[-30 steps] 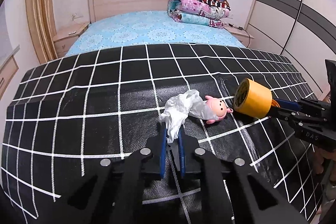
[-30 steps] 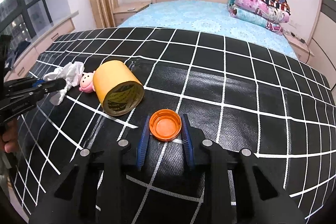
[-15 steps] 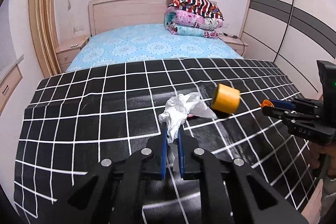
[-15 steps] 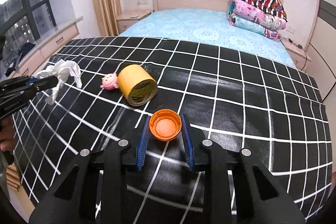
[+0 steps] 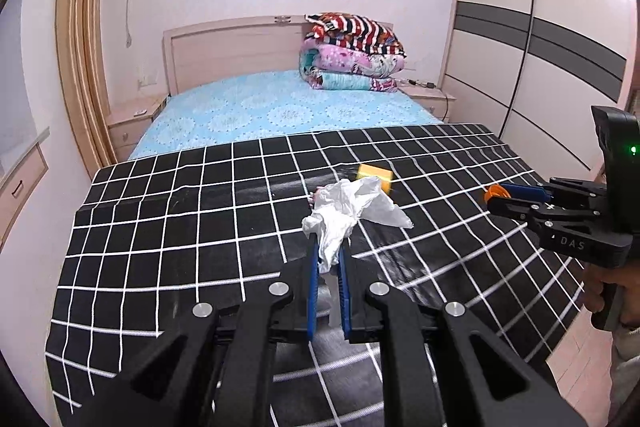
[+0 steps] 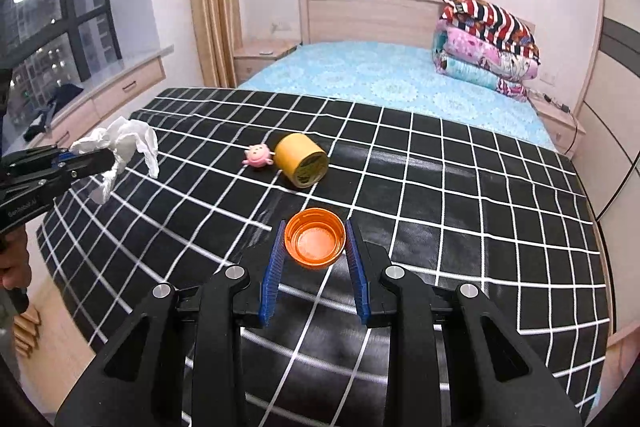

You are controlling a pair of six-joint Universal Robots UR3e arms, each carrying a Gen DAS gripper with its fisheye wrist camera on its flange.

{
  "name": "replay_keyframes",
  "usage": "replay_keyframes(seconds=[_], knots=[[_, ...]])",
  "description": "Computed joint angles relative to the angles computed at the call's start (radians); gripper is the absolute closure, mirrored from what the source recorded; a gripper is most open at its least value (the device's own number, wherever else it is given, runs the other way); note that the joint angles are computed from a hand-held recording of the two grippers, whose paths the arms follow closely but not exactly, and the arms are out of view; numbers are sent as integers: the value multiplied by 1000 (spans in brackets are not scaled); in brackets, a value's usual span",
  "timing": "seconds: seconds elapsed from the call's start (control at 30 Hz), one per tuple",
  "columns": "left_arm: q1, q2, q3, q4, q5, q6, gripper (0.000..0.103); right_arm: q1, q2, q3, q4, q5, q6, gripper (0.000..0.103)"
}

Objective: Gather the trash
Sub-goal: 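Carry the tissue and orange cap down over the black trash bin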

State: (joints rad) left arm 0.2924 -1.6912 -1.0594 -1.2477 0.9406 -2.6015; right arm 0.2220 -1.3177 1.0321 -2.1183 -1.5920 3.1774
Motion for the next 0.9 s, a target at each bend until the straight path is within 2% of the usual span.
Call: replay_keyframes(seconds=[0.23,0.4,0.6,0.7,0.9], knots=[[70,200,-168,-63,-76,93,95,75,-128,129,-34,-39,12,73],[148,377,-295,-183,-146,202,95,126,-214,217,-54,-61,23,73],[306,581,-339,-538,-272,490,95,201,-314,322,-69,-98,59,73],[374,641,-330,-714,-293,620,95,200,-369,390,-77,-56,82,73],[483,720,-343,-985,-291,828,95,287,-430,502,-93,-91,130,73]])
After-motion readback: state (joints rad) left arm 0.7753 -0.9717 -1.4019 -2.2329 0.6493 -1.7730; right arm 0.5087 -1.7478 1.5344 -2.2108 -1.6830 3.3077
